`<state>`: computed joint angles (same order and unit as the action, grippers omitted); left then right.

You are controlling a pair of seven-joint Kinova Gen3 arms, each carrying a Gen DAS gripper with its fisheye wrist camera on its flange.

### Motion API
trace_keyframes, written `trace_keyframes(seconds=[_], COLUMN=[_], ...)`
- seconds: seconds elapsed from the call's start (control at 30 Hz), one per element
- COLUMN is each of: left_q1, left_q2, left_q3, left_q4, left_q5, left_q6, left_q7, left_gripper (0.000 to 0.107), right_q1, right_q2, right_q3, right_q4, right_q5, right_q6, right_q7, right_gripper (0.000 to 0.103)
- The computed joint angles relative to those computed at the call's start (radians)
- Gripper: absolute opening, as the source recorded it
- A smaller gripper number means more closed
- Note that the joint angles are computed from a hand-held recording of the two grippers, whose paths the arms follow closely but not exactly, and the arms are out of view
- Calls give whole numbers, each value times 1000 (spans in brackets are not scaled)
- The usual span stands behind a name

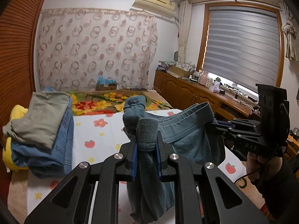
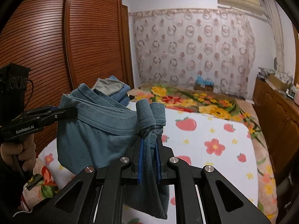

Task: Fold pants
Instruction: 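Lift the blue-grey shorts off the bed with the right gripper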

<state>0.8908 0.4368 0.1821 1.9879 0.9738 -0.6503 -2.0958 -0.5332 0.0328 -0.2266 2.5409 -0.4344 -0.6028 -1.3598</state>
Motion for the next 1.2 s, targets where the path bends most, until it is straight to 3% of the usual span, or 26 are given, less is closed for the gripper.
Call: trace_keyframes(seconds=[0.43, 0.73, 1.2], left_q1=[21, 3, -71], left_q2=[-64, -76, -59], left_q3=[34, 57, 22], left_q4=[29, 46, 58], left_q5=[80, 85, 37], left_q6=[-92, -131, -73], left_q7=[-110, -120, -58], left_gripper=[17, 17, 17], right_q1=[-13, -4, 84], right_q2=[-67, -64, 41], right_q3=[-55, -62, 39], right_q4=[20, 29, -86], right_q5=[-74, -34, 320], right_q6=[-35, -60, 21], right_q7=[78, 66, -104], right_gripper=[11, 11, 11])
